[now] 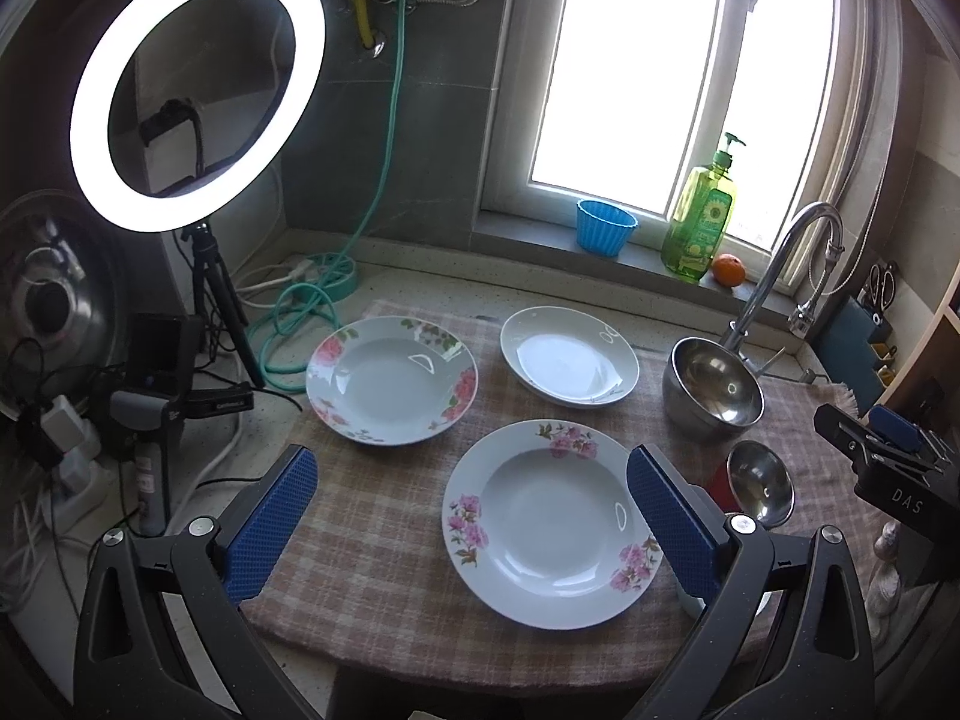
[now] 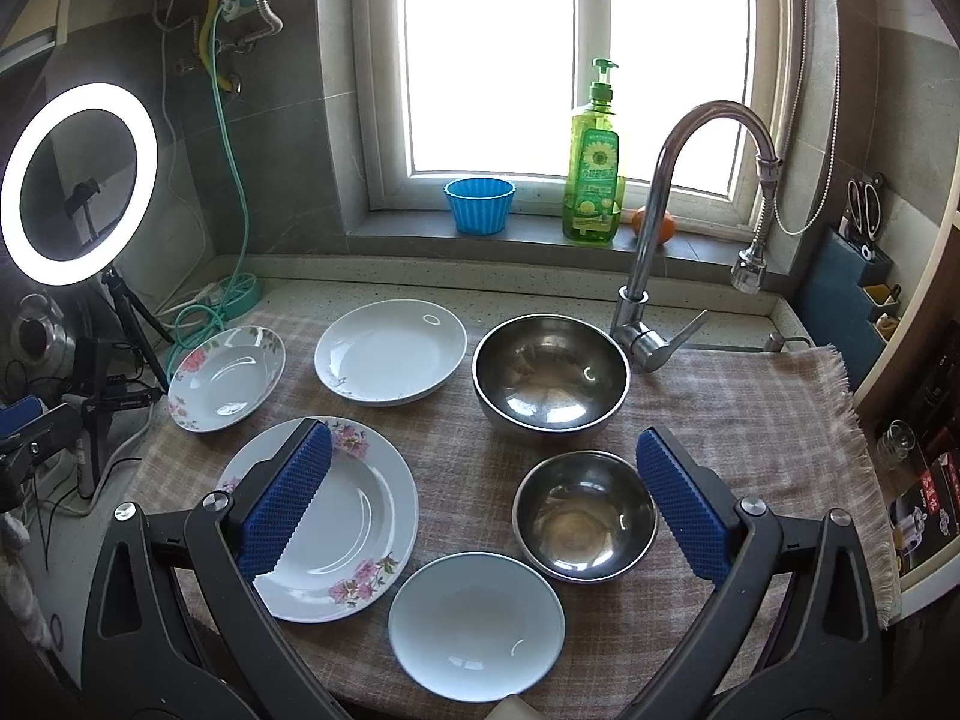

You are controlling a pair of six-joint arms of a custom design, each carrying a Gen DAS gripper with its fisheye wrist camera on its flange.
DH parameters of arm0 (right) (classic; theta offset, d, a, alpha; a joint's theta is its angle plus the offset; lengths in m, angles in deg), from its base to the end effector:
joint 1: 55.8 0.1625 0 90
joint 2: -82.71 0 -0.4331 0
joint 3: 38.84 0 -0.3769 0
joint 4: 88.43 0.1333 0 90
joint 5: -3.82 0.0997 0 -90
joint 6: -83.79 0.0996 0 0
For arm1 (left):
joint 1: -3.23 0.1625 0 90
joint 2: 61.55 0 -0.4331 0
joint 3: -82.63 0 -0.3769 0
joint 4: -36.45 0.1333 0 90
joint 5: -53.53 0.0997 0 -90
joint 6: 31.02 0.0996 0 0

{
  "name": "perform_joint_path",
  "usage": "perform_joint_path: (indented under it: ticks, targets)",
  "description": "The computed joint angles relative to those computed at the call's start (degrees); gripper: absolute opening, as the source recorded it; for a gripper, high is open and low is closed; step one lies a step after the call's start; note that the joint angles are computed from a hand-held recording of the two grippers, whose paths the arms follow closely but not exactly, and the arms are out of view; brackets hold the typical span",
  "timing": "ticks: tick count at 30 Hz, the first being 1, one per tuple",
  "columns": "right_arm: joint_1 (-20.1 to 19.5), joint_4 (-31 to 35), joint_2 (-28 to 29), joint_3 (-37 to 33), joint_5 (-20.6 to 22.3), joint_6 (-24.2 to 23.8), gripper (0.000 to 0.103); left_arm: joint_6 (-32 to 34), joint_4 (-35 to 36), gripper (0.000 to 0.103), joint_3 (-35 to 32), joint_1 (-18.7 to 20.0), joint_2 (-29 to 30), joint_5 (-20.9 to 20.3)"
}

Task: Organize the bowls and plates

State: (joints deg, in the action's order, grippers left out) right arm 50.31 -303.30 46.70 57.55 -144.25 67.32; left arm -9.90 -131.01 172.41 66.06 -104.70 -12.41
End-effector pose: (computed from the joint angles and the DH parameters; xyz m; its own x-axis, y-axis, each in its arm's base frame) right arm 0.2209 -0.5889 0.1568 -0.6572 0.4476 0.6064 -0.3189 0.5638 -0.7619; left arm -0.1681 -0.7084 0.1577 -0.7055 0.4908 -0.5112 0.6929 0.6294 -0.3519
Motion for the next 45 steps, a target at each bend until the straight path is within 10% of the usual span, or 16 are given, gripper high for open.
perform_joint_path:
  ticks: [21, 45]
  targets:
    - [-7.41, 28.74, -4.13, -1.52, 16.3, 13.97, 0.084, -3.48, 10.39, 0.102, -6.32, 2.55, 3.81, 0.46]
    - [-9.45, 46.45, 1.39, -11.51, 12.99, 14.56, 0.054, -7.43, 25.62, 0.075, -13.79, 4.62, 9.94, 3.11]
